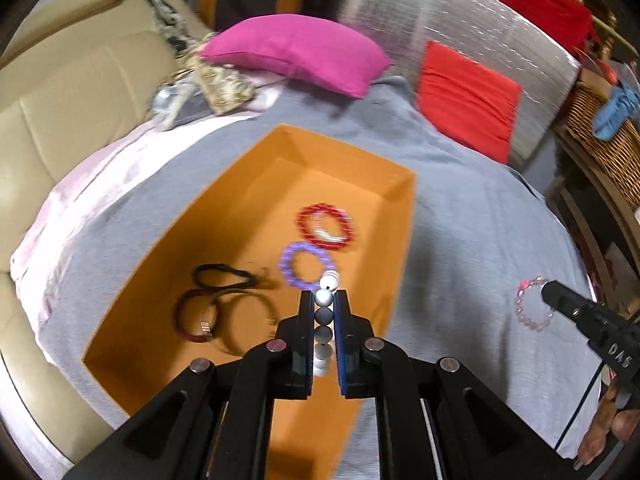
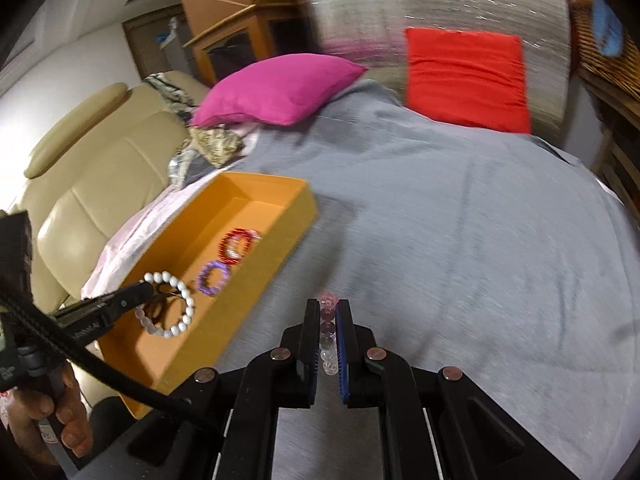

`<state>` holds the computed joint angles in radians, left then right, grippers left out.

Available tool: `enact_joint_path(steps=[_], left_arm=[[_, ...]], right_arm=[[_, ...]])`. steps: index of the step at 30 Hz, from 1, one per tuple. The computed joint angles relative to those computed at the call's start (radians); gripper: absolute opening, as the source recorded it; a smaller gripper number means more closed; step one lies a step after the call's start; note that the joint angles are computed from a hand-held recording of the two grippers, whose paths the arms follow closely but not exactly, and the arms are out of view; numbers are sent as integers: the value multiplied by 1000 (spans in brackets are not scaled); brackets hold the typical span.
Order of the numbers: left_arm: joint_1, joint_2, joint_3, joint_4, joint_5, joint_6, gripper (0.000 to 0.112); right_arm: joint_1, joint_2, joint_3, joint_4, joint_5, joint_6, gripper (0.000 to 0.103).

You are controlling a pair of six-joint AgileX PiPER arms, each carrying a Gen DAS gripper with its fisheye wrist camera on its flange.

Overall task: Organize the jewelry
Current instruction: 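Carry the white and pink crystal bracelets over the orange box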

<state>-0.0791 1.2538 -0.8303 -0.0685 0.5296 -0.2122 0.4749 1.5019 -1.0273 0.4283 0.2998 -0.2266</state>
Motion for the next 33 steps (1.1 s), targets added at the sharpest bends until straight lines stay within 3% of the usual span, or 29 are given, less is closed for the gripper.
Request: enact_joint_path(steps=[7, 14, 25, 33], left_arm=[[151, 14, 14, -120, -7, 174, 9], [190, 64, 6, -118, -15, 202, 9], [220, 151, -41, -114, -32, 224, 9], [232, 183, -51, -132, -38, 245, 9]], right_arm=[[129, 122, -201, -149, 48, 144, 8], [223, 307, -440, -177, 146, 176, 8], [252, 595, -823, -248, 355, 230, 8], [243, 682, -952, -275, 433, 241, 8]])
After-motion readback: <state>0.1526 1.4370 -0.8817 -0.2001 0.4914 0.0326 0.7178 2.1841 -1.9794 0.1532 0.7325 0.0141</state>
